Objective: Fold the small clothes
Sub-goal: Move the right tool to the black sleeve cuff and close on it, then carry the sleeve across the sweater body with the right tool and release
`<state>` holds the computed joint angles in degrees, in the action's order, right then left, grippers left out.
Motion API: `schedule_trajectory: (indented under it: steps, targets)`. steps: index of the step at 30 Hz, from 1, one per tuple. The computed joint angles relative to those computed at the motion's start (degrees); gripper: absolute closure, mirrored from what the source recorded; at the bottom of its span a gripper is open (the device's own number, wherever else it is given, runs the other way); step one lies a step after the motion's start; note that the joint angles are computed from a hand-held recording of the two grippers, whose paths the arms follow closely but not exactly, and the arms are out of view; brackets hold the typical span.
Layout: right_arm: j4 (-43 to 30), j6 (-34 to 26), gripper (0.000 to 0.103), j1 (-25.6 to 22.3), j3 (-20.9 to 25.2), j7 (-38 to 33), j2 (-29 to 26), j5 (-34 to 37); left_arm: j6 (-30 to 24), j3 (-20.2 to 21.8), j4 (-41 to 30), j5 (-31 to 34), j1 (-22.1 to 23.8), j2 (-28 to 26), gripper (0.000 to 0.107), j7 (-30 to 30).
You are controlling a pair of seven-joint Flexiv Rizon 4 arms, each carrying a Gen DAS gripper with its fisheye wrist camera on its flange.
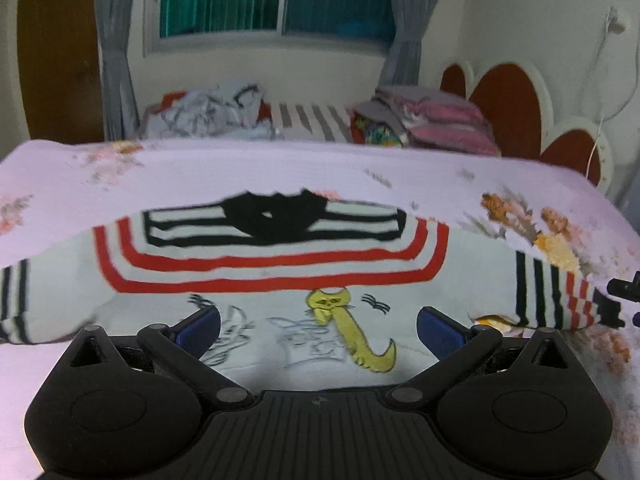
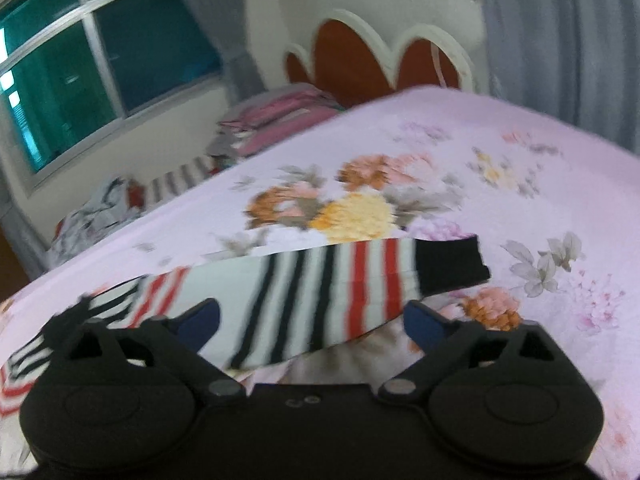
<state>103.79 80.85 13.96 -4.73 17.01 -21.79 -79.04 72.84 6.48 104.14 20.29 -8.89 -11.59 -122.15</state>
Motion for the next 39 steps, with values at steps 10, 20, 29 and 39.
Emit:
schedule_trajectory:
  steps: [10, 20, 29, 39]
  targets:
    - [-1.8, 9.2, 0.052, -2.4, -3.3, -1.4, -8.7, 16.5, -9.1, -0.3, -12.4, -1.2, -3.2, -9.6, 0.004, 2.3]
    - [-2.4, 12.1, 0.083, -0.6, -7.5, -3.2, -11.1, 23.6, -9.9, 1.0, -14.6, -6.1, -2.6, -11.5, 0.004, -0.6]
    - [-8.6, 5.7, 0.094, 3.4, -5.7, -22.3, -11.5, 24.0, -12.2, 3.3, -7.3, -3.3, 0.8, -6.0, 0.004, -3.1]
    - [-24.7, 1.7, 0.095, 5.3, 16.1, -52.1, -20.3, 34.0, -0.1, 3.1, 6.4, -6.6, 11.0, -0.3, 0.004, 2.8]
